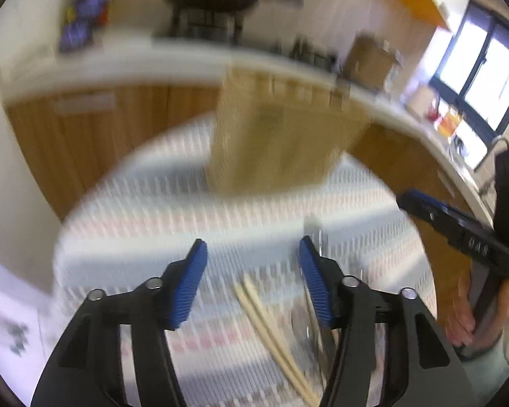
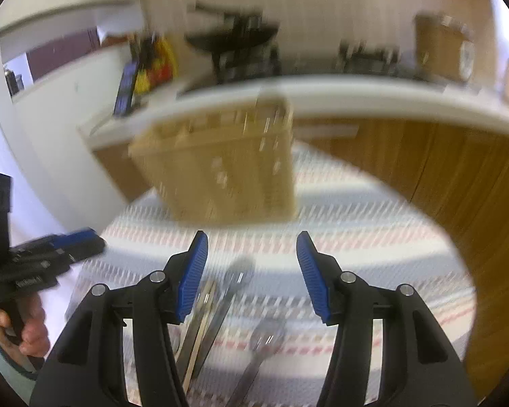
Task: Organize utensils
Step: 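Grasp a wooden chopstick with the left tool while the right tool reaches toward the spoons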
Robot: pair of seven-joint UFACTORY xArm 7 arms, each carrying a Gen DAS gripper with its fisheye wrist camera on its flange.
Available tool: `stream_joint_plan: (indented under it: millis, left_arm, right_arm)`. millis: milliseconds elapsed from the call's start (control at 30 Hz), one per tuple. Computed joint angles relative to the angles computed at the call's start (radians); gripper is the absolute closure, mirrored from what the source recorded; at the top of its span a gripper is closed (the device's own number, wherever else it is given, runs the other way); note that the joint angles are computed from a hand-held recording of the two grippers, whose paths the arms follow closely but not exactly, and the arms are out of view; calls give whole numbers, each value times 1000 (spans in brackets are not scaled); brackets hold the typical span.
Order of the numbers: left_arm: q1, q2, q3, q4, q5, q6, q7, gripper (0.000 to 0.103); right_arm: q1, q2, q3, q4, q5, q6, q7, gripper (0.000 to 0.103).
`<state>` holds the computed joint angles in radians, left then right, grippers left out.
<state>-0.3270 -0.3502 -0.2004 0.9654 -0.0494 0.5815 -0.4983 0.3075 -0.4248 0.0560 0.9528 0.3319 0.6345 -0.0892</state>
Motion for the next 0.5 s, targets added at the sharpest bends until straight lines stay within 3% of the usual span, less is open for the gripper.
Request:
stream_joint_plan:
  millis: [67, 133, 267, 500]
  left_arm:
    - [-9, 21, -7, -8, -6, 39, -3, 56]
    - [-2, 35, -28, -14, 24, 68, -42, 65]
    - [-14, 57, -33, -39, 25, 48, -79, 67]
    - [10, 80, -103, -38, 248, 69, -256, 73]
  right_arm:
    - [21, 25, -22, 7, 40, 76, -15, 52]
    - [29, 29, -29, 2, 76, 123, -32, 59]
    - [21, 26, 2, -12, 79, 175, -26, 63]
    - [-19, 59, 9, 3, 28, 192, 29, 65]
